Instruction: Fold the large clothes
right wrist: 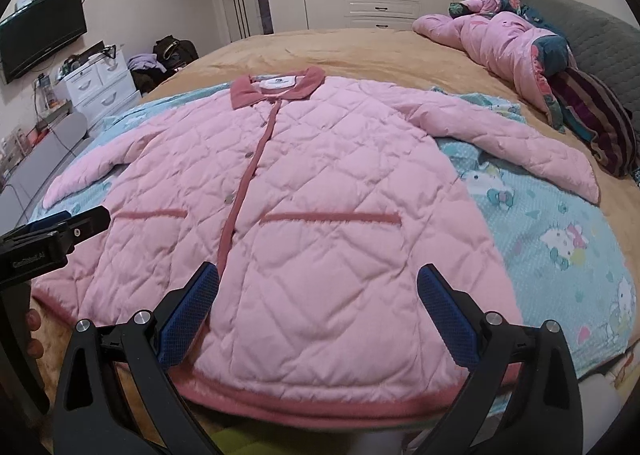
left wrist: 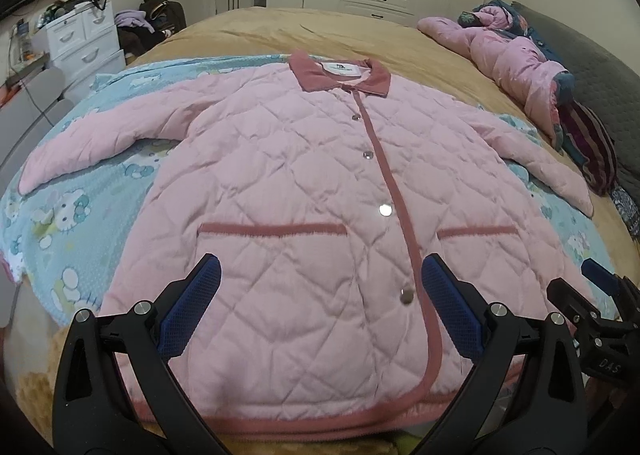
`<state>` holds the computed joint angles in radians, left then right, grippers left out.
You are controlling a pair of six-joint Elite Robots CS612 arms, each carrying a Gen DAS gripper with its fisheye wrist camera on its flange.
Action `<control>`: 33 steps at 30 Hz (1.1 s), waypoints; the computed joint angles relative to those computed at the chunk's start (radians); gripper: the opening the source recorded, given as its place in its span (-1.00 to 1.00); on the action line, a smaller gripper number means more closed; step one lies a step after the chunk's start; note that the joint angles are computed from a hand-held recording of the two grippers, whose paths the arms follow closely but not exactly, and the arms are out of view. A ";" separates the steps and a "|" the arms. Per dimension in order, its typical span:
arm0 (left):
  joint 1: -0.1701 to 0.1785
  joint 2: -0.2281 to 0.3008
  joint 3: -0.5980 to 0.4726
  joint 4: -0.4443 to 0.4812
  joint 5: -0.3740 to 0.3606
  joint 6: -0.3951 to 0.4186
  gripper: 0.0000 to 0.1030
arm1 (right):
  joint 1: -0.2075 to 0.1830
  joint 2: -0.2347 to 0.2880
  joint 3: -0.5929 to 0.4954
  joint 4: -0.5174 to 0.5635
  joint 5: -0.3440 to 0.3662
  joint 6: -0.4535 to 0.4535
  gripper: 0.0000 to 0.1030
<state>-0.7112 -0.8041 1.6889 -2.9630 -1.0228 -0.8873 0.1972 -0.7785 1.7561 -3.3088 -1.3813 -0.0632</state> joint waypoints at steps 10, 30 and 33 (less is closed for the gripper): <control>0.050 0.037 -0.104 0.030 -0.063 0.036 0.82 | -0.015 0.036 -0.132 0.093 0.045 0.040 0.92; 0.115 0.126 -0.339 0.170 -0.097 0.104 0.82 | -0.106 0.168 -0.423 0.298 0.044 0.319 0.92; 0.117 0.148 -0.382 0.201 -0.098 0.111 0.82 | -0.128 0.189 -0.451 0.311 0.034 0.381 0.92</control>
